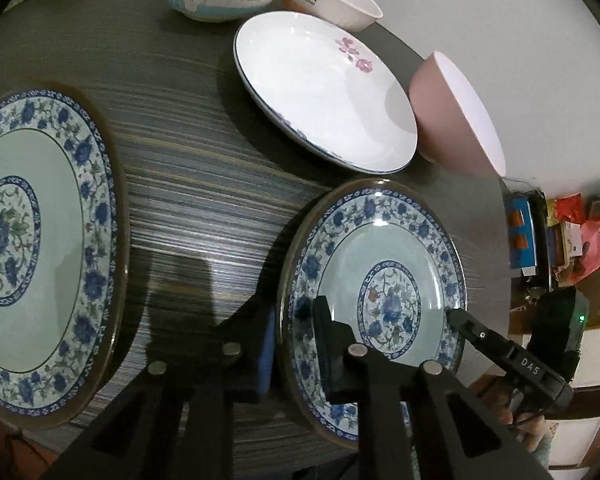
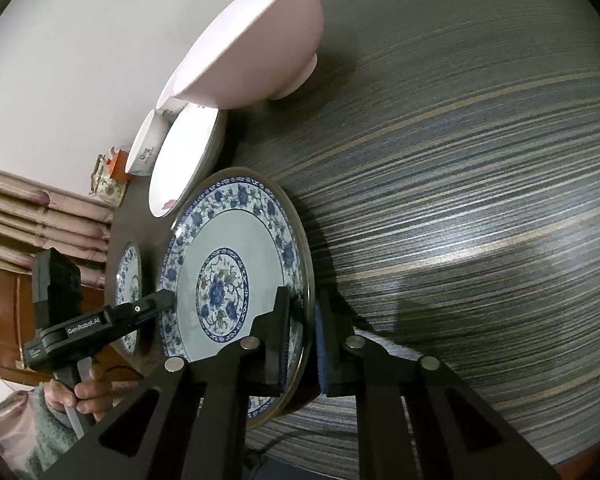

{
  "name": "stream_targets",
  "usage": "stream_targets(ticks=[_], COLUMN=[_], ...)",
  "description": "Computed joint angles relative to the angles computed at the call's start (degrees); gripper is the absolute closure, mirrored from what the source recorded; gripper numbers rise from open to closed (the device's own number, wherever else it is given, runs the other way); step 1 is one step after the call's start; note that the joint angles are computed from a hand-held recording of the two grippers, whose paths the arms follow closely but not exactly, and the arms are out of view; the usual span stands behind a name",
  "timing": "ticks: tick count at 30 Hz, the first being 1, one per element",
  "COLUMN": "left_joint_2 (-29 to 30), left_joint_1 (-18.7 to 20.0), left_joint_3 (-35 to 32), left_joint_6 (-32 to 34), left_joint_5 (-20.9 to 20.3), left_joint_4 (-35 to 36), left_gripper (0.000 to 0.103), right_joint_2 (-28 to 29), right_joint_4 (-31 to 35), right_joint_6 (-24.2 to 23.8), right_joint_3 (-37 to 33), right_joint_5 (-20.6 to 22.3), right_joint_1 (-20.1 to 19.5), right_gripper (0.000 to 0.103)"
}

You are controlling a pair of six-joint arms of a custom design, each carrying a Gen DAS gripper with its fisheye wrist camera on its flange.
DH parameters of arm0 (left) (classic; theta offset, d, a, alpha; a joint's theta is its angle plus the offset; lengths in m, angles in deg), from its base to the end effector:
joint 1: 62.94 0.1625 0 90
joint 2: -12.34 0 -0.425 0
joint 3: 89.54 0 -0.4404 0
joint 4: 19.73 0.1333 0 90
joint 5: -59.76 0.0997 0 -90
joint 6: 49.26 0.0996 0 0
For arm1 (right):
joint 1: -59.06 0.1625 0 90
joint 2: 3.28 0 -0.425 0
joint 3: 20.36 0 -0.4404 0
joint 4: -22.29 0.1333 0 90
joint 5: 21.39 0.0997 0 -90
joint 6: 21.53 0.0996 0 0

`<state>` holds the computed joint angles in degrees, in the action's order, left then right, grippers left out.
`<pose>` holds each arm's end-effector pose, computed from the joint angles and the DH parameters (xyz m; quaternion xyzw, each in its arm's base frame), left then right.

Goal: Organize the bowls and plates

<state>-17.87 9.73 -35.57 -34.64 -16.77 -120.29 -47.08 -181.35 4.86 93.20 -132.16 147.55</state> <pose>-0.1024 -0.8535 0.0818 0.2845 0.9447 0.1114 0.1192 0.0823 -0.5979 0.0454 -0.2853 -0.8692 0.3949 0.0841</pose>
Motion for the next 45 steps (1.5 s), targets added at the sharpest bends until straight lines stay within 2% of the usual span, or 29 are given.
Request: stream_targets(ticks=[12,23,29,35,45], left_joint_2=[-2.18,-2.59,-1.55,-0.22,6.13], left_joint_1=[0.21,1.11,2.32,3.55,6.79], left_joint_3=[1.27,-2.19,-7.54,-12.98,-28.69], left_joint_6=[1.16,2.35,2.02,0.73,-2.03], left_joint_5=[-1.15,-2.22,-3.56,-3.71,0.22], left_joint_4=[-1.36,-1.22,-0.89,-1.7,-0.25], left_gripper=[0.086,0.086,0.086,0.086,0.086], right_joint_2=[0.01,1.04,1.98,4.26,12.14], right_joint_4=[-0.4,0.62,2.68,7.63,20.14], right_joint_6=[-0.61,-1.67,-2.53,-3.94,-6.9], right_joint_3=[-0.36,-2.87,-6.12,-12.37,-28.63], right_joint_5=[-0.65,-2.01,-2.79,-2.92,-1.21], right_joint_1=[1.73,4.52,6.09,7.84,10.48], right_gripper=[0.091,0.091,0.091,0.091,0.09])
